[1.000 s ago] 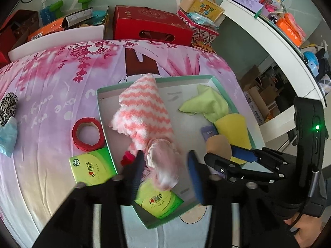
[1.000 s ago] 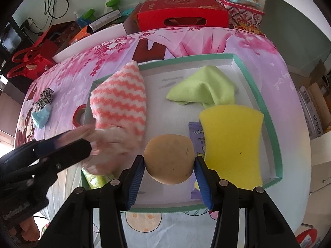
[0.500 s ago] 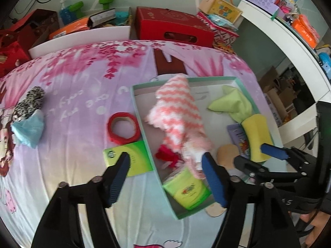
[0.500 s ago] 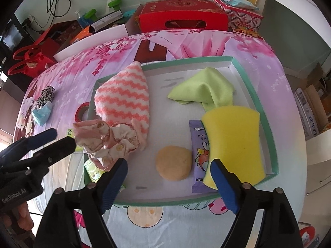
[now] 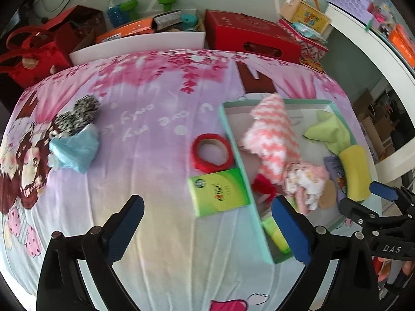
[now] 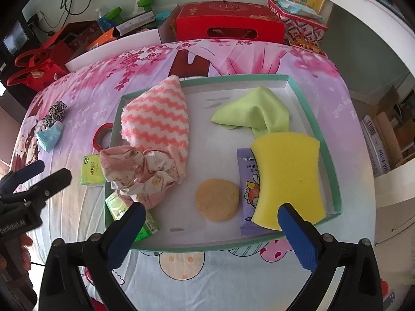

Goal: Organize soft objects
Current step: 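Move both grippers from the tray toward the red tape ring and blue face mask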

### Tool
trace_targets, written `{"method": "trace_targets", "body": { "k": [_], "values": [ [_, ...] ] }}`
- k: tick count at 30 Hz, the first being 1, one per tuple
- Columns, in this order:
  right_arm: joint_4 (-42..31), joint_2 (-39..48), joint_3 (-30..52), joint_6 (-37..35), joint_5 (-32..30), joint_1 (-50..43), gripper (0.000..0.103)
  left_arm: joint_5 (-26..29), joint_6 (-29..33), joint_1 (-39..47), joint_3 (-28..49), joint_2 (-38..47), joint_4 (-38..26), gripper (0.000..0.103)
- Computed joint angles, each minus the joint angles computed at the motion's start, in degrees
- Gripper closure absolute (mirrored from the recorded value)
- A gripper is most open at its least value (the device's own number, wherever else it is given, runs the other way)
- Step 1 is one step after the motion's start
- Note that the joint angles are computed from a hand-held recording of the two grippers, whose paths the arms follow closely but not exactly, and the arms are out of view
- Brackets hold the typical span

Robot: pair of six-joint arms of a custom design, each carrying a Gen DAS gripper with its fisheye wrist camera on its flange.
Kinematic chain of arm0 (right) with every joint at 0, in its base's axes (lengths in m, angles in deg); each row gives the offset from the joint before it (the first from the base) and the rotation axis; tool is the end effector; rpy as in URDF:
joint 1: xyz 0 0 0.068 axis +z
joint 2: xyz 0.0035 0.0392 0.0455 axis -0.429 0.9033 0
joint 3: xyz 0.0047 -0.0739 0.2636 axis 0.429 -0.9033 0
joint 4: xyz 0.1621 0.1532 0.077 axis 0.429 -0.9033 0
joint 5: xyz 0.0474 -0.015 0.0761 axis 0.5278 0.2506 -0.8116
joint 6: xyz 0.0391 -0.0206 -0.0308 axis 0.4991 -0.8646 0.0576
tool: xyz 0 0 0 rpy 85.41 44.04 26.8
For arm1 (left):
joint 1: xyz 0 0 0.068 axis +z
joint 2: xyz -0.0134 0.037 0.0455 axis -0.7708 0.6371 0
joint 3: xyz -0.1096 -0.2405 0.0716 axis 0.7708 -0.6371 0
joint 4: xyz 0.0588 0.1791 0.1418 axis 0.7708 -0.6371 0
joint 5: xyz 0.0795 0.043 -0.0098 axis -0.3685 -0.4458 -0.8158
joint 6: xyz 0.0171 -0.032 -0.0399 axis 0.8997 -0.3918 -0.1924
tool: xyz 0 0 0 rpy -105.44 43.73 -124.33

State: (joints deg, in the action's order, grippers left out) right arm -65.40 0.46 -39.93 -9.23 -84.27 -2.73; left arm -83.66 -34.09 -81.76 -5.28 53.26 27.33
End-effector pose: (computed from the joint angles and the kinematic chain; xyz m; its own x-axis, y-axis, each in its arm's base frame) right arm 0.2247 0.0939 0.1955 -0.8740 -0.3459 -0.3413 -0.3696 0.9292 0.0047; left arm 0.1584 -0.0869 0.1854 -0.8554 -0.2931 -0.4271 -0.2584 0.9560 -0.1385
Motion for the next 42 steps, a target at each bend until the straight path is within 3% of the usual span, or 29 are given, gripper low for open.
{"method": "trace_targets", "body": {
  "k": [6,11,16,21,26,31,39,42],
  "values": [
    [-1.32,0.21,1.36,1.81,1.47,3.19,0.0,1.67,4.23,7.56,-3.53,-8.06,-2.9,0.004],
    [-2.32,0.81,3.49,4.28,2.24,7.22,0.0,4.19,12.2,18.13,-5.01,-15.02,-6.45,0.004],
    [-3.43,2.34,7.78,7.62,1.22,10.98,0.0,12.08,27.29,38.32,-4.57,-20.39,-9.52,0.004],
    [-3.27,5.0,12.61,11.23,1.1,16.46,0.0,23.18,43.49,61.9,-1.77,-19.18,-11.63,0.004],
    [-2.07,10.02,17.48,14.31,1.84,22.35,0.0,30.08,51.83,75.85,-0.38,-15.72,-12.04,0.004],
    [-0.93,15.48,21.51,15.77,2.05,26.47,0.003,30.67,54.47,78.94,-1.86,-12.12,-7.98,0.004],
    [0.7,24.99,25.82,15.67,0.85,28.24,0.025,33.15,54.41,78.85,-5.31,-3.95,0.75,0.005],
    [1.42,28.44,26.96,15.58,0.39,27.73,0.036,34.51,54.0,78.7,-6.27,0.5,4.75,0.01]
  ]
}}
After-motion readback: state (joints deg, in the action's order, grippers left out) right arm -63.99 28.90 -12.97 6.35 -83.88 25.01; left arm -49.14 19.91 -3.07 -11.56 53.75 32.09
